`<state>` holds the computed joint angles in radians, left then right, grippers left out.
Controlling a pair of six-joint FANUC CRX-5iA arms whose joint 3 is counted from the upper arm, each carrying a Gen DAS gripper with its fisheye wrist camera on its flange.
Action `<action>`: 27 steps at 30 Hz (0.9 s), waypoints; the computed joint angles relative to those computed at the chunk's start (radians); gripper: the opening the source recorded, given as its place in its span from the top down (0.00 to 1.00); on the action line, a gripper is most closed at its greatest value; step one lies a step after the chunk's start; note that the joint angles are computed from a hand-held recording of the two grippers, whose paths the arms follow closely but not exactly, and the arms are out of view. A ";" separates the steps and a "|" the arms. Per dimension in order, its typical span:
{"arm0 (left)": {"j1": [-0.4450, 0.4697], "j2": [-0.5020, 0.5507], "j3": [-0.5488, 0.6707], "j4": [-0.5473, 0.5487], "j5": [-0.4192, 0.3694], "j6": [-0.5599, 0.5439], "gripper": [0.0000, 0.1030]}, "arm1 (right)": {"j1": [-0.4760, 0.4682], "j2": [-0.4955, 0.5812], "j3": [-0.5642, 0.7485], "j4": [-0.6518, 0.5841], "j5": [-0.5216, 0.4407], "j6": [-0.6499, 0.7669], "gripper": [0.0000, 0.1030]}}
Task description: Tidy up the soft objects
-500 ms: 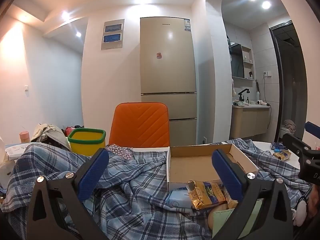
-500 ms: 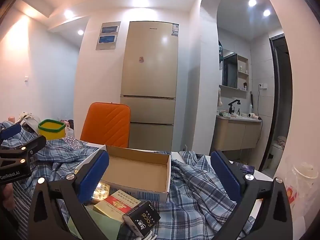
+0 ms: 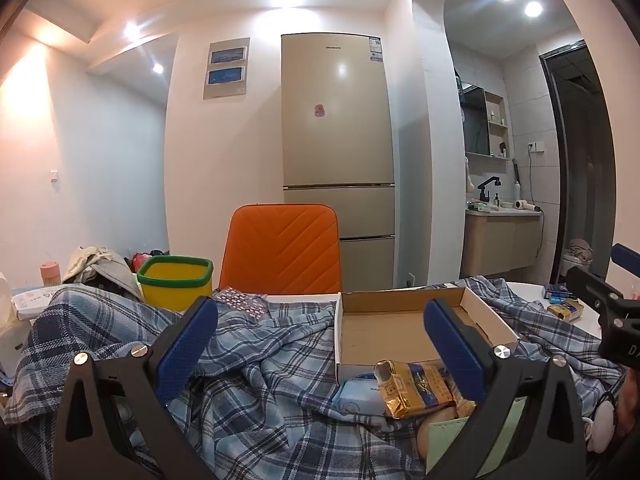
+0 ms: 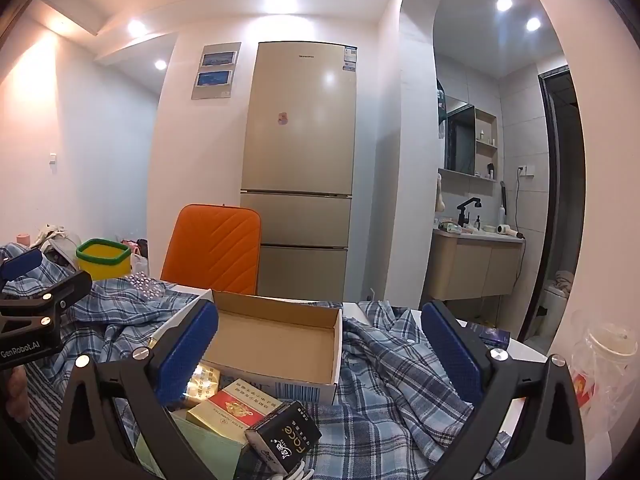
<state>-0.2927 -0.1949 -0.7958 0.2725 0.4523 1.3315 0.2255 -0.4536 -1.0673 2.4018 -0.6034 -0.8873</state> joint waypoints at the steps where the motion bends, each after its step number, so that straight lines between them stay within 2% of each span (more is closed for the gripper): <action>1: -0.004 0.002 -0.001 0.002 0.006 -0.002 0.00 | -0.003 0.002 0.002 0.005 0.001 -0.003 0.00; 9: -0.012 -0.001 -0.007 0.006 0.015 -0.009 0.00 | -0.006 -0.004 0.000 0.004 0.008 -0.001 0.00; 14: -0.032 0.001 -0.015 0.045 0.034 -0.058 0.00 | -0.006 -0.005 0.000 0.003 0.008 0.000 0.00; 18: -0.020 0.001 -0.006 0.012 0.018 -0.030 0.00 | -0.007 -0.006 0.000 0.004 0.009 -0.002 0.00; 21: 0.016 -0.011 0.025 -0.119 -0.039 0.083 0.00 | -0.007 -0.007 -0.002 0.003 0.010 0.000 0.00; 27: 0.008 -0.008 0.019 -0.095 -0.026 0.060 0.00 | -0.020 -0.009 -0.003 0.023 0.016 -0.016 0.00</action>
<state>-0.2843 -0.2028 -0.7766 0.1780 0.4263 1.3918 0.2057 -0.4624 -1.0702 2.4246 -0.5875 -0.9037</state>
